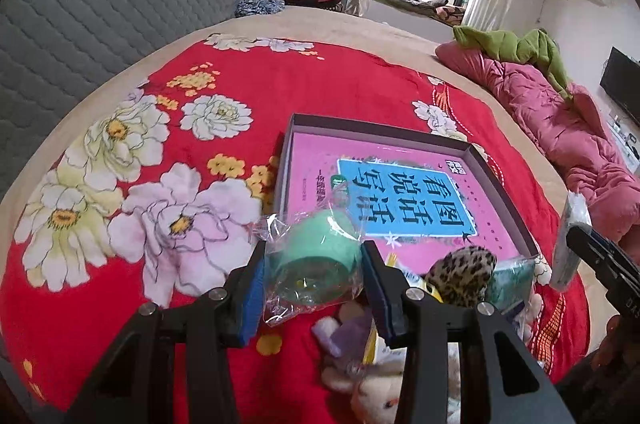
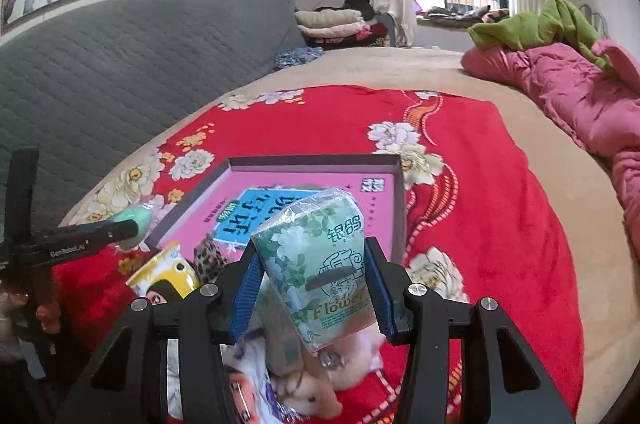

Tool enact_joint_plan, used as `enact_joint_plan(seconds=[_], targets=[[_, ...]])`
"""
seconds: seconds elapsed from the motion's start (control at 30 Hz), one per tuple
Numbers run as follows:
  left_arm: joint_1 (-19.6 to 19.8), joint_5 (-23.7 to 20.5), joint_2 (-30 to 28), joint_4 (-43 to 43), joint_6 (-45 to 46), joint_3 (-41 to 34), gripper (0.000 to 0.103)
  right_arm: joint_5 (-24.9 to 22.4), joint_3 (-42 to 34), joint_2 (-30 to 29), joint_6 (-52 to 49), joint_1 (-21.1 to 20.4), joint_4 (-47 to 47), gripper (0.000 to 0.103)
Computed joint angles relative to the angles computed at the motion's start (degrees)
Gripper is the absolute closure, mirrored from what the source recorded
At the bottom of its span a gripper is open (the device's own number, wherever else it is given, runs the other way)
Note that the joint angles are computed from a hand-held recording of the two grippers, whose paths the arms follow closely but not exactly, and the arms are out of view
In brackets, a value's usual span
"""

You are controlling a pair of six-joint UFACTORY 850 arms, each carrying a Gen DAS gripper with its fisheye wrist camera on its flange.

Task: Organize soft objects
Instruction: 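Carry the sponge with the left gripper while the right carries the tissue pack into the box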

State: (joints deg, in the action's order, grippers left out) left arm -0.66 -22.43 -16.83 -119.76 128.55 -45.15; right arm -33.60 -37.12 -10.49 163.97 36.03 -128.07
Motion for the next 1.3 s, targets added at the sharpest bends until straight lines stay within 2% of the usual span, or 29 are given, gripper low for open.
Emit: enact_joint_plan(seconds=[0.43,0.67,0.87,1.17,1.3], targets=[[-4.02,3.26,-5.68,-4.31,2.24,-6.88,0.058,0.71,-5.07,-3.92,0.62,-5.58,-5.92,0.053],[-5.67,6.11,-9.41,-4.54,1.64,-10.77,0.058,5.31,-8.38,-7.47,-2.71,-8.07,-5.75,0.053],[-6.02,7.54,-11.0,-2.8,0.72,-11.77,0.058,9.52,-11.93,-11.45,-11.34,-8.4,0.39,0.053],[-6.14,8.35,-11.66,-1.0,-0.72,-12.08,0.058,12.08,-14.32,-14.6,-22.44,-8.26,11.09,0.052],[-6.38,8.94,-11.67,-3.88,2.55,-11.8,0.058,12.06,-14.96,-15.16,-26.81,-8.25,15.72,0.052]])
